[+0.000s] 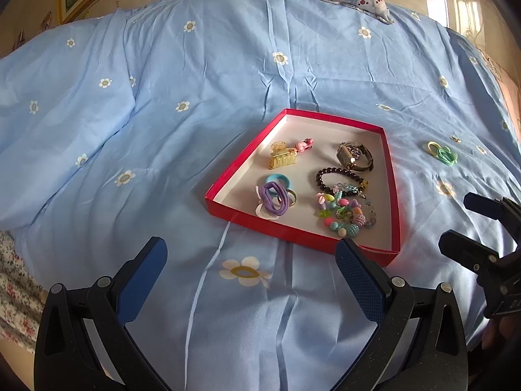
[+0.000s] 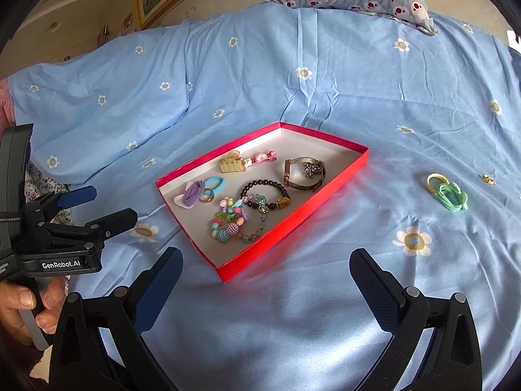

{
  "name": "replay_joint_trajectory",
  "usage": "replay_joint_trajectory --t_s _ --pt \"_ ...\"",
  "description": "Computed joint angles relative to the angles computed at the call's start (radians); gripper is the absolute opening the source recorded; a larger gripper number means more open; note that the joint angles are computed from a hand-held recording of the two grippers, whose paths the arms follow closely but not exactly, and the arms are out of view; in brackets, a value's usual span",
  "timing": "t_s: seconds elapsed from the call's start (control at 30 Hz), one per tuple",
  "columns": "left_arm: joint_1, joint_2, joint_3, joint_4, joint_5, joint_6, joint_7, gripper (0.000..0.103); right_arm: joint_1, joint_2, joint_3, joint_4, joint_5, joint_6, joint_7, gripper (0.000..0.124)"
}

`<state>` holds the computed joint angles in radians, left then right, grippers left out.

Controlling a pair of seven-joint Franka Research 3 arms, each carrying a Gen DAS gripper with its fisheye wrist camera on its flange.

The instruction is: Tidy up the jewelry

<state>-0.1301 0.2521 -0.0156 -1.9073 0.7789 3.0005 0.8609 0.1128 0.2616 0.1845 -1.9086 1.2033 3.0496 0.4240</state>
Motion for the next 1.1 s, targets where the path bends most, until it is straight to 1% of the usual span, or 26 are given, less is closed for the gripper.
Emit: replay_joint_trajectory --t_s 0.13,0.33,0.57,1.1 --pt "0.001 -0.002 -0.003 -0.002 -0.004 -0.003 0.001 0.103 -0.001 -0.003 0.001 0.000 0.007 0.001 -0.003 0.103" --pt "0.007 -0.002 -0.009 -0.005 -0.021 -0.007 0.011 0.103 0.006 -0.003 -0.003 -0.005 -0.018 0.003 0.018 0.103" --pt "-0.003 -0.001 0.004 -0.004 0.005 -0.003 -0.006 0.103 0.004 -0.004 0.002 -0.007 -0.029 0.005 0.027 0.103" --pt "0.004 0.001 -0.004 -0.004 -0.010 -0.002 0.013 0.103 0.008 -0.005 0.001 -0.005 -0.046 -0.001 0.042 0.103"
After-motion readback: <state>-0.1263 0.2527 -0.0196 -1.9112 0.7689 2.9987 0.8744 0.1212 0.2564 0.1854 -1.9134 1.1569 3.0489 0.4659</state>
